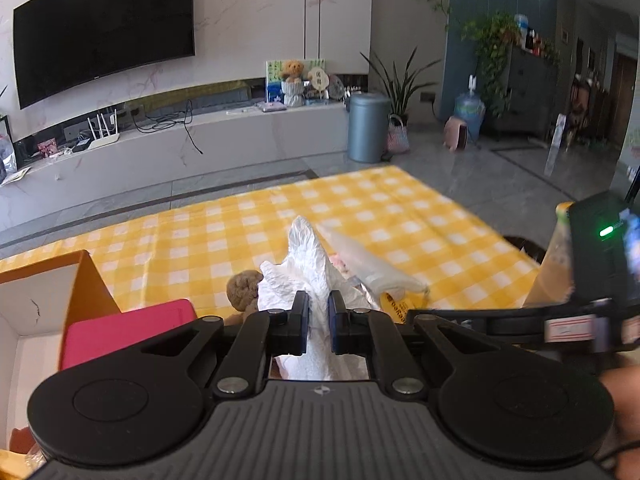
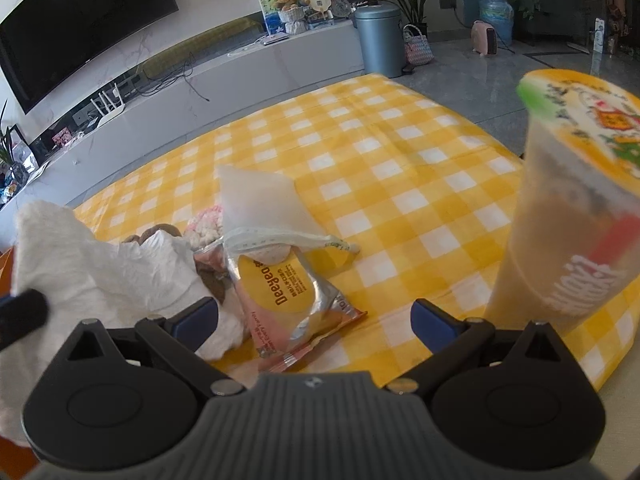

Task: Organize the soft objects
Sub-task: 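Lift the white paper with the left gripper while the right gripper grasps the Deeyeo snack bag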

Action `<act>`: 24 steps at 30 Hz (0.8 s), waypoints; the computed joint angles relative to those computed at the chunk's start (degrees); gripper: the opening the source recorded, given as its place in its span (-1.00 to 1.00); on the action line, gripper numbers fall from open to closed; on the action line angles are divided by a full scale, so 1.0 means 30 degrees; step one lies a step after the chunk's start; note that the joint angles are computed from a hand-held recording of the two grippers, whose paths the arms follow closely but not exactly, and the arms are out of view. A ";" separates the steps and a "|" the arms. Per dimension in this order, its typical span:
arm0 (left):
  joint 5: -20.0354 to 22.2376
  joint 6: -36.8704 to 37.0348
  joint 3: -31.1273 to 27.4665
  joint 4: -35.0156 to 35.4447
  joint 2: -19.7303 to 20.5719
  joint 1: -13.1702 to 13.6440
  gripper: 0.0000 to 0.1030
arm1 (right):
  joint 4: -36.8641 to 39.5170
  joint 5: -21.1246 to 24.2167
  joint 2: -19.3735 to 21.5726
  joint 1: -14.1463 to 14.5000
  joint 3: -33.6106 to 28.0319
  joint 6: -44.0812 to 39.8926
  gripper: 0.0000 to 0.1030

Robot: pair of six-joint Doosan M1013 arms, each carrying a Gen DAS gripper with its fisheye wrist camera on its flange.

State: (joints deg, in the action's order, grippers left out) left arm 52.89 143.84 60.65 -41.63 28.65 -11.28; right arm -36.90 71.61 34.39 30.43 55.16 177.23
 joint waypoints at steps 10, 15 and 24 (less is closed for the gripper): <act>0.1773 -0.1131 -0.0838 -0.1460 0.0421 0.0758 -0.79 | 0.1282 -0.0082 0.0862 -0.0361 -0.1137 -0.1079 0.95; 0.2371 -0.1666 -0.1249 -0.1903 0.0727 0.1050 -0.79 | 0.1684 0.1240 0.1374 -0.0479 -0.1884 -0.1418 0.95; 0.3348 -0.2851 -0.1987 -0.1778 0.1384 0.1223 -0.80 | 0.2511 0.0744 0.1652 -0.0744 -0.2130 -0.2369 0.95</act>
